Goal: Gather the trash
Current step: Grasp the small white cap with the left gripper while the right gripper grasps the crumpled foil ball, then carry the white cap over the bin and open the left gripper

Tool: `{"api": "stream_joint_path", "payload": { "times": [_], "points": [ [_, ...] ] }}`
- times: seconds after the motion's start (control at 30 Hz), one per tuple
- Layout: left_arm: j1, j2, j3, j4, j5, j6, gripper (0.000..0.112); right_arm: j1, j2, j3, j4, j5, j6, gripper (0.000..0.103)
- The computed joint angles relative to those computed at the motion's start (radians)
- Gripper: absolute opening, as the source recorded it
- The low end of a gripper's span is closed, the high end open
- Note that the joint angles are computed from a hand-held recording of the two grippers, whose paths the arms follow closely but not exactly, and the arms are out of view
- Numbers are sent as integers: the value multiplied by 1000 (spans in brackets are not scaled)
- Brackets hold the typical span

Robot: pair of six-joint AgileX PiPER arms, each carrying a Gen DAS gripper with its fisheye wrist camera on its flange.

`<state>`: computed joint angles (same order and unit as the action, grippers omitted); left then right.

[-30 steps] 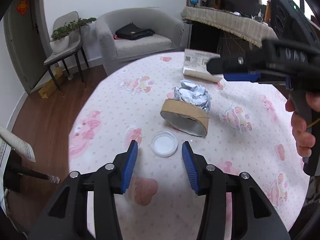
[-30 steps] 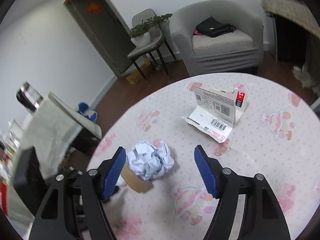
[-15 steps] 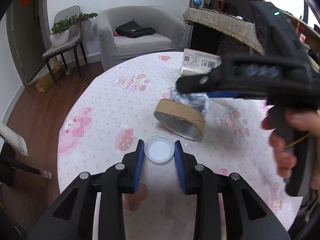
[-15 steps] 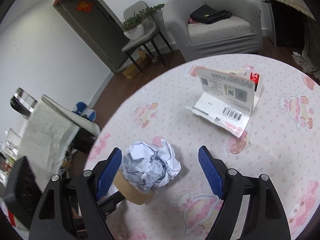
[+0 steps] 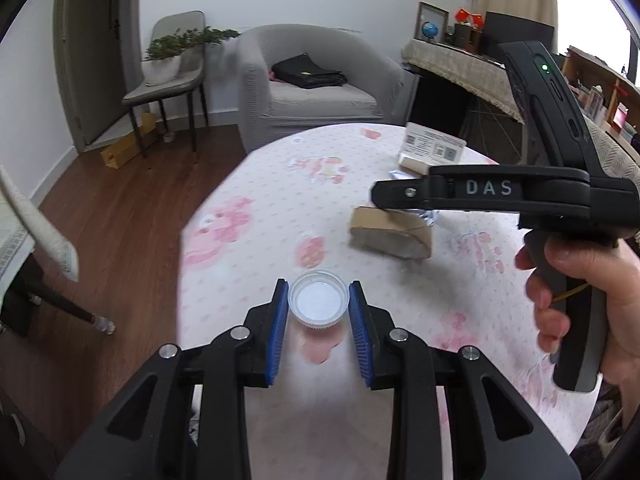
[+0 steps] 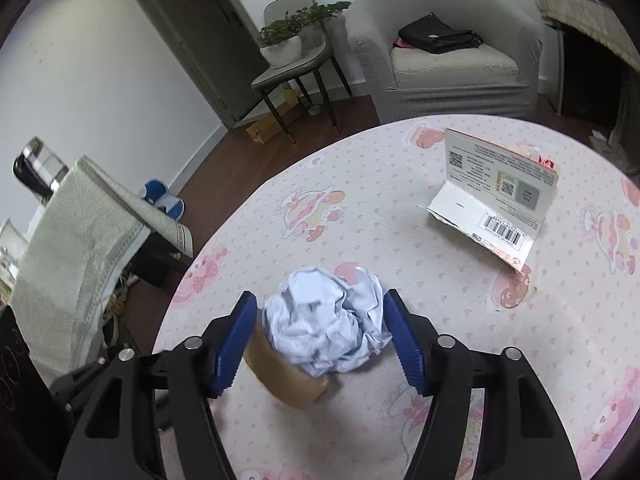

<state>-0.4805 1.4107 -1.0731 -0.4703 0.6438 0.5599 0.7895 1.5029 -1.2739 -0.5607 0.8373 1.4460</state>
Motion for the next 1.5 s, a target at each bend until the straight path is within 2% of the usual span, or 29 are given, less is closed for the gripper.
{"api": "stream_joint_path", "payload": {
  "times": [0.13, 0.23, 0.4, 0.57, 0.7, 0.83, 1.13, 1.5],
  "points": [
    [78, -40, 18, -44, 46, 31, 33, 17, 17, -35, -16, 42, -8, 53],
    [129, -74, 36, -46, 62, 50, 33, 35, 23, -57, -57, 104, 17, 53],
    [188, -127, 76, -53, 33, 113, 33, 75, 26, -97, -134, 238, 35, 53],
    [260, -134, 66, -128, 84, 222, 33, 99, 28, -136, -155, 274, 25, 53],
    [342, -122, 59, -188, 129, 278, 33, 134, 40, -177, -172, 291, 27, 53],
    [354, -133, 75, -170, 113, 278, 33, 175, 64, -219, -175, 288, 27, 53],
    [450, -106, 75, -210, 148, 351, 33, 212, 195, -391, -133, 257, -86, 53],
    [551, 5, 110, -207, 103, 455, 33, 220, 353, -612, -54, 252, -230, 53]
  ]
}}
